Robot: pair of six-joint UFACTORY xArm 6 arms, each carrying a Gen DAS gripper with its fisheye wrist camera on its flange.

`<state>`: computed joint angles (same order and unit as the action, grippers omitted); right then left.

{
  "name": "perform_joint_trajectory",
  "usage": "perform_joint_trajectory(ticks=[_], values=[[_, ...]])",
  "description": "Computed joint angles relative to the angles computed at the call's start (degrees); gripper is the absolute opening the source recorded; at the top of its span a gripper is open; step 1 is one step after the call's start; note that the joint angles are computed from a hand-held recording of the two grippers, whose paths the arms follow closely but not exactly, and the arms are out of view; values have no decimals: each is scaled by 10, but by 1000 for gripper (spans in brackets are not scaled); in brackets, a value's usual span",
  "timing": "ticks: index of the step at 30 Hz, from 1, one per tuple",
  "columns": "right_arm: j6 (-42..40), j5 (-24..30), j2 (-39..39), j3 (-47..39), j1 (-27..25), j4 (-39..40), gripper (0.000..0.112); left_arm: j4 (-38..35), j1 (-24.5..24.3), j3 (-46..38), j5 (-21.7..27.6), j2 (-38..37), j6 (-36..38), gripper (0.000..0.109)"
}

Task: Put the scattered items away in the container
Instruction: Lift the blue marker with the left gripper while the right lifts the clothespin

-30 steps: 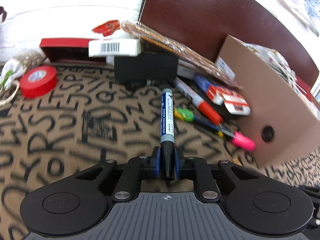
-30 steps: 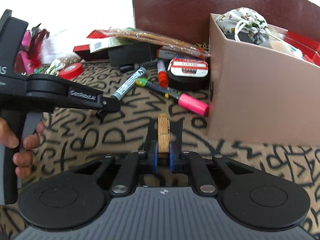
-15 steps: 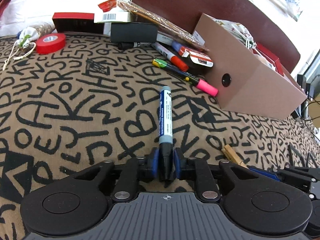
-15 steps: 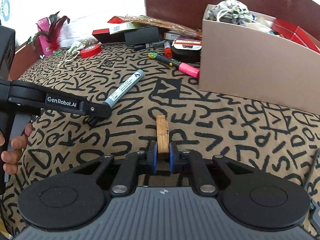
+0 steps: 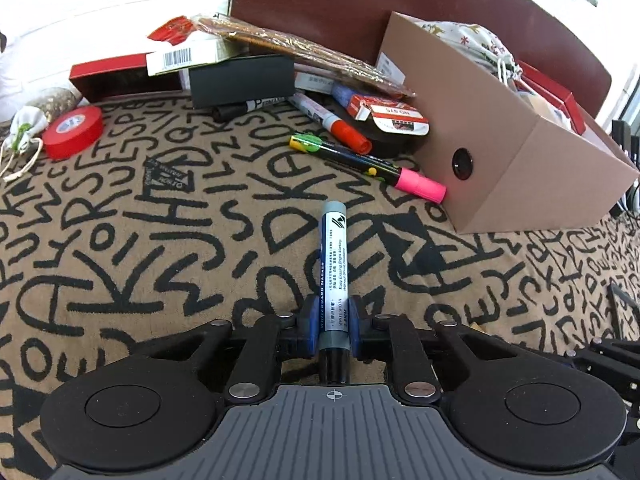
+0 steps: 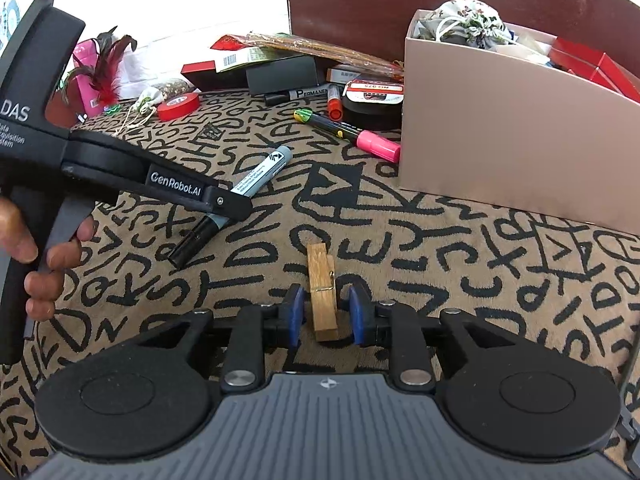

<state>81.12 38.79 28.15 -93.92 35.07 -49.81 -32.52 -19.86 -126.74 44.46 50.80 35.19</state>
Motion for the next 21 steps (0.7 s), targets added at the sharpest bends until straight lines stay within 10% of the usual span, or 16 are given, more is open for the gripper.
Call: perform_joint_trajectory(ticks=[3,8,14,16,21], values=[[-25,0,6,-11,-3,20,31,-1,-3,-8,-2,6,-3,38],[-34,1,9,-15,-2,26,31,20,-10,-3,-13,4,13,27],[-48,4,16,-24,-3,28,27,16,-13,-3,-20,6,15,40],[-42,9,18,-28,-3,26,19,27,-17,16,-33,-5,20,14],[13,-33,-14,18,-6,22,14,-2,-10,72,-22,-47,22,10]])
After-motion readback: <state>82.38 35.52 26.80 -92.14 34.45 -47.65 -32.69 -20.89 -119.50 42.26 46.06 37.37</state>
